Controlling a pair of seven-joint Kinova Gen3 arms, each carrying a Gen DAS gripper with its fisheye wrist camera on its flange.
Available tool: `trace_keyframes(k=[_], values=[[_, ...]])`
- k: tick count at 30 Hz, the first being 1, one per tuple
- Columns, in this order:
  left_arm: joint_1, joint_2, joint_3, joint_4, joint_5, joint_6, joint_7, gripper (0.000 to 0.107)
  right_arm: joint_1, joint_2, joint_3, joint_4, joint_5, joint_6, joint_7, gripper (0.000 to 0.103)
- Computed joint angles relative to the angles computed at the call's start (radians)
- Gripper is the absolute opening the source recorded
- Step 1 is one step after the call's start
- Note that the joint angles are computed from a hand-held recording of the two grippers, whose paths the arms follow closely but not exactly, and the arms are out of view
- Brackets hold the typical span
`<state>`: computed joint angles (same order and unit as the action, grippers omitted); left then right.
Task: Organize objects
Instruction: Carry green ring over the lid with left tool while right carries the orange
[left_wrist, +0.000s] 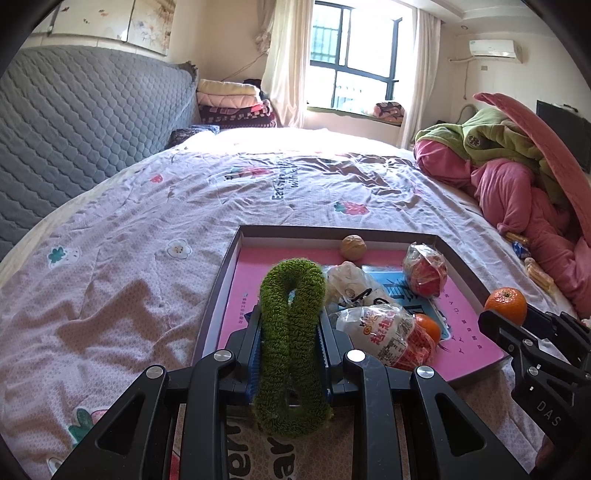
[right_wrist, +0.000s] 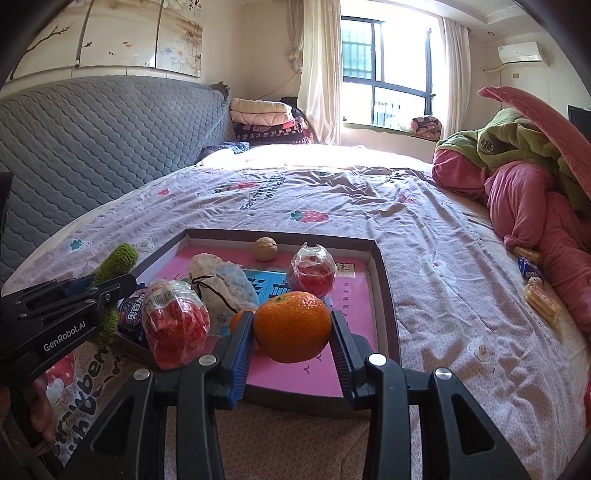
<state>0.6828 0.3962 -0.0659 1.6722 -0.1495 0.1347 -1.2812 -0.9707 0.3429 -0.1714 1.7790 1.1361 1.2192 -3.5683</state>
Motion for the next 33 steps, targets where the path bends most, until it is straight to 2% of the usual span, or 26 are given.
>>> trace_keyframes(k=[12,15,27,33], values=[[-0.056,0.050,0.053,-0.060,0.012,0.054,-0.018,0.025,0.043,0.027,0.027,-0.021,-0.056,-0.051,0.042,0.040],[-0.089,0.057,0.088,-0.071,0.024,0.067,-0.033,0.026,0.051,0.029,0.034,-0.021,-0.071,-0.065,0.044,0.040],[-0.089,0.078,0.089,-0.101,0.040,0.093,-0.016,0.027,0.073,0.038,0.051,-0.030,-0.123,-0.118,0.078,0.040],[-0.084,0.088,0.087,-0.113,0.037,0.106,-0.008,0.033,0.081,0.034,0.058,-0.026,-0.147,-0.145,0.083,0.041]])
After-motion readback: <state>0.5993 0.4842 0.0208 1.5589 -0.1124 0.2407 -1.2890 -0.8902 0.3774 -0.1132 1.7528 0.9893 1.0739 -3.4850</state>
